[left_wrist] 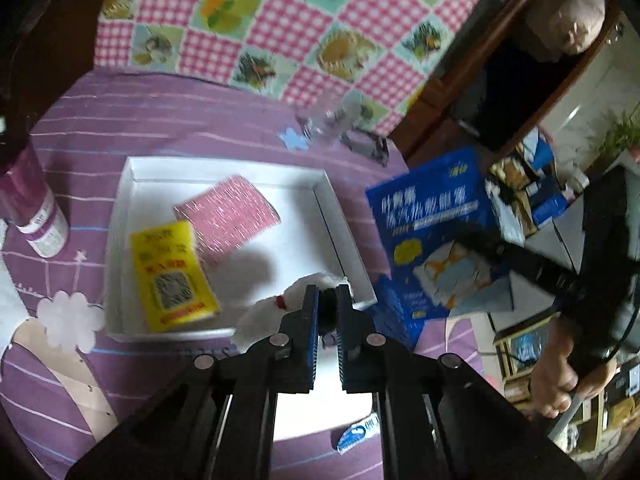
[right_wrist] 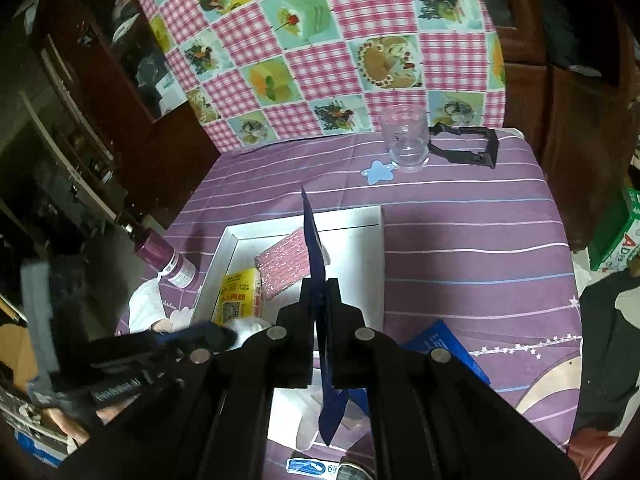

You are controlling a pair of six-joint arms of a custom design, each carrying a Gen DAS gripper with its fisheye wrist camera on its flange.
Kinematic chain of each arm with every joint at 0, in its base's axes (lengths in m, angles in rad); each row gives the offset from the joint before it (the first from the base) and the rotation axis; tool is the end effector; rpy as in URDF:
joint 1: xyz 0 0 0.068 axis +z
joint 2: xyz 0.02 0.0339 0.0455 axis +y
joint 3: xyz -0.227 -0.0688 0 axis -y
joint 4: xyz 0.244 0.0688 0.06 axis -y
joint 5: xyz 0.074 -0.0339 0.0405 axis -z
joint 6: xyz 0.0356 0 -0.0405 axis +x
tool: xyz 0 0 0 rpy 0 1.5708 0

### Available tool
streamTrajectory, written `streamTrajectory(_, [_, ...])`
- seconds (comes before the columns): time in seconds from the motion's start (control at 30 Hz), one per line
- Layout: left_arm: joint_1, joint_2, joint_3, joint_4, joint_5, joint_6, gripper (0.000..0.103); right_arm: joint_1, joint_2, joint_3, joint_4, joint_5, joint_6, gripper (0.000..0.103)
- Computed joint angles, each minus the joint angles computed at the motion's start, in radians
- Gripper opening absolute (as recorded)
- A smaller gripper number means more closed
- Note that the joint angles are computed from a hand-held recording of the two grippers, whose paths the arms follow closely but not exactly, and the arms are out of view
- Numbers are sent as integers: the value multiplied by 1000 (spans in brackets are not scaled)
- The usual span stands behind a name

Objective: Organize soft objects
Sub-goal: 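Carry the plush toy into the box with the left gripper while the right gripper brings the blue packet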

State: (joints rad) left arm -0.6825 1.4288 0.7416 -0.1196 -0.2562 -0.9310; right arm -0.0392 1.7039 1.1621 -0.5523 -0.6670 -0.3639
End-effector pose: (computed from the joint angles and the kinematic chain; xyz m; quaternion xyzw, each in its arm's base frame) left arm 0.2304 -0.1756 0.1515 -0.1613 0.9073 -0.1849 0.3414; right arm 0.3375 0.0088 0.1735 -0.2247 0.8936 0.2670 0.2823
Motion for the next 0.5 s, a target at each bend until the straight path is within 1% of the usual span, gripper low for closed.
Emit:
streamTrajectory(0.07, [6,-28,-16,-6,-30,-2,6,15,2,-4,5,3,1,6])
streamTrajectory(0.13, [19,-40,-36,21,-42,-3,6,27,2,-13,17,1,10,6])
streamTrajectory(0.2, [38,-62,-71,68,-46,5,6,43,12,-13,35,-4,27,6])
streamTrajectory(0.27, [59,-67,-107,134,-30,9,6,55,23,-18,63,-8,61,6])
streamTrajectory(0.37, [94,-52,-152,231,9,11,6,80,55,-23,133,10,146,6])
streamTrajectory(0.5, [108,9,-173,331,11,17,6,90,141,8,182,-39,235,6])
